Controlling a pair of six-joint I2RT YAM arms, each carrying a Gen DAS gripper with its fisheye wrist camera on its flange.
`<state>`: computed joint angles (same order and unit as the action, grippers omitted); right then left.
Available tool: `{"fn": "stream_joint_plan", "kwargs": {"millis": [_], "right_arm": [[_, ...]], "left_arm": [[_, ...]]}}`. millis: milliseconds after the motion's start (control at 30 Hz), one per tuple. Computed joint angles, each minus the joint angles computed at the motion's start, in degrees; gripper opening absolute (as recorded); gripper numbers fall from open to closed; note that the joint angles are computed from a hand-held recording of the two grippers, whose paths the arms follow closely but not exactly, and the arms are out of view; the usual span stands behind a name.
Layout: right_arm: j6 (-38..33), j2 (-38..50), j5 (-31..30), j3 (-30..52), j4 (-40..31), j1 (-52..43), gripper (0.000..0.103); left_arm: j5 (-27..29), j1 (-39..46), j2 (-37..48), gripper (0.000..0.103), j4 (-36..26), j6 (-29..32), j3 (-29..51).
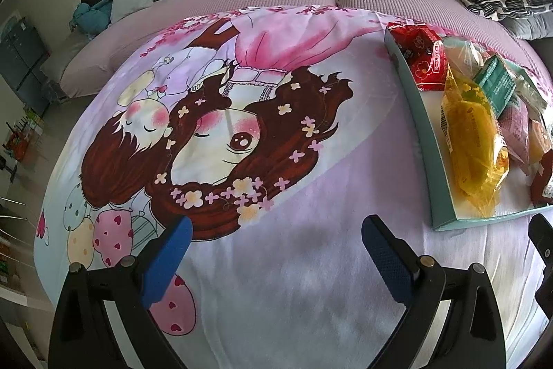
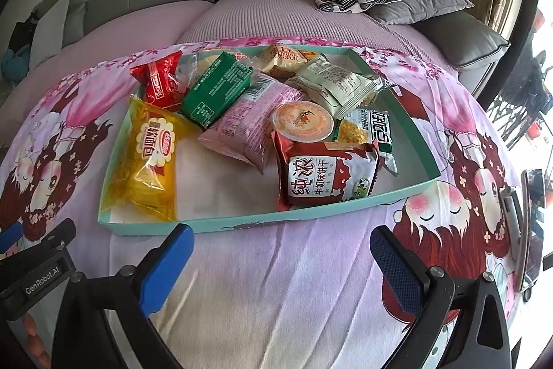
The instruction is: Organize snacks
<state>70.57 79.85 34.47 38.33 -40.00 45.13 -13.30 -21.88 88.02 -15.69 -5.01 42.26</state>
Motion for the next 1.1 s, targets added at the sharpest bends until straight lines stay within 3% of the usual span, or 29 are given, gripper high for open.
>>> {"fn": "stream_joint_plan", "kwargs": {"millis": [1100], "right_arm": [[-0.1, 0.9, -0.2, 0.2, 0.6, 0.0, 0.103]], "left_arm": [[0.1, 0.4, 0.5, 0.098, -0.6, -1.0, 0.4]]}}
